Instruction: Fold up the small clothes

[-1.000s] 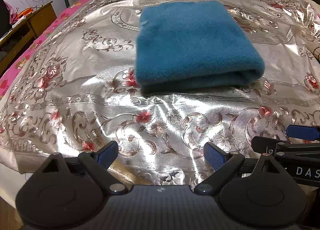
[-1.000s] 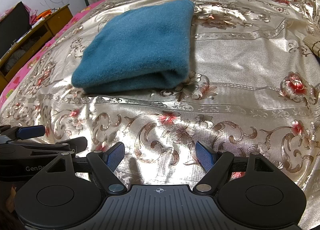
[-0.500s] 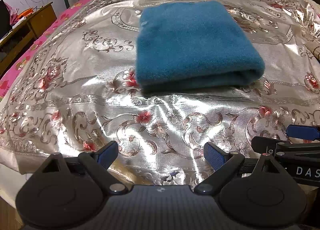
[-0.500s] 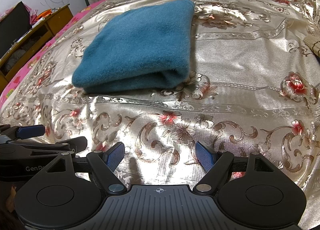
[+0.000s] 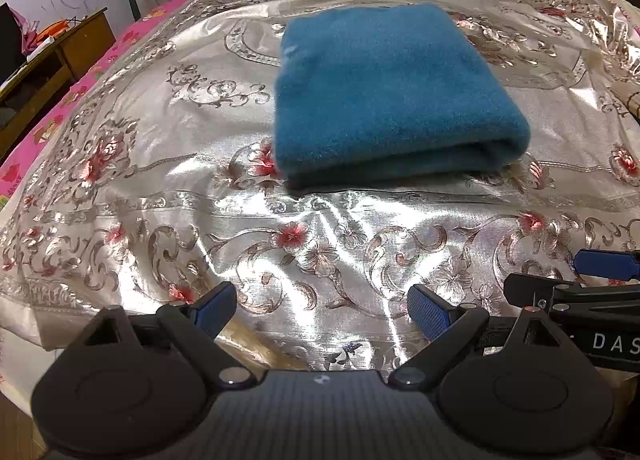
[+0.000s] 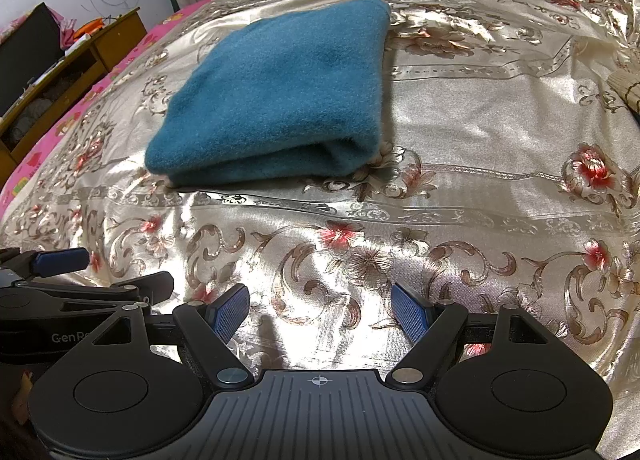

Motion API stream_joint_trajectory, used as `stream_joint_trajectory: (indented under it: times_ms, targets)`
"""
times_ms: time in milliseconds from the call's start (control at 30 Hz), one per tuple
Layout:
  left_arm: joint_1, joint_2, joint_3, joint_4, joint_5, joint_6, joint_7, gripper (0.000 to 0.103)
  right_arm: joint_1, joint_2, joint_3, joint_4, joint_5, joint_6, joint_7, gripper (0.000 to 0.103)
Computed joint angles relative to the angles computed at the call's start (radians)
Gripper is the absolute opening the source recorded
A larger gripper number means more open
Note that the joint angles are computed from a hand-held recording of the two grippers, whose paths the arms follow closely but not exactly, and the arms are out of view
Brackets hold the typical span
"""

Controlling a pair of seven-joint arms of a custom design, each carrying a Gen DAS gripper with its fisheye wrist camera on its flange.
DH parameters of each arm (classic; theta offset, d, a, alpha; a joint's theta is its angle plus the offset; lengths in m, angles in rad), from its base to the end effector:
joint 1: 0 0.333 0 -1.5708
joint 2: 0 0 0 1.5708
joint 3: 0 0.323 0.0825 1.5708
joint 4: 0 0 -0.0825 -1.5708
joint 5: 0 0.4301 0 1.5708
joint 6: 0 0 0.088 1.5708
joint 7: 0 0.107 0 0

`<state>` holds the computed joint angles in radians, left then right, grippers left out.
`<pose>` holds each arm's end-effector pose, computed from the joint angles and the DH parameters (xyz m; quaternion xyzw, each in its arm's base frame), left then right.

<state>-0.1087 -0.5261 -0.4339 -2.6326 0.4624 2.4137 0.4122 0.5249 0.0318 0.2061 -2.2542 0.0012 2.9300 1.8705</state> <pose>0.3827 -0.2202 0.4109 -0.7761 0.5561 -0.1231 0.2707 0.4516 0.4042 0.4011 -0.7978 0.5130 -0.0813 0.3062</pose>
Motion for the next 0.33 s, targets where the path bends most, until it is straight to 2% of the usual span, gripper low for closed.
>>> stream_joint_trajectory:
  times_ms: [333]
  targets:
    - [-0.006, 0.000, 0.009, -0.003, -0.013, 0.003, -0.003, 0.096, 0.001, -0.002, 0.001, -0.003, 0.002, 0.001, 0.000, 0.080]
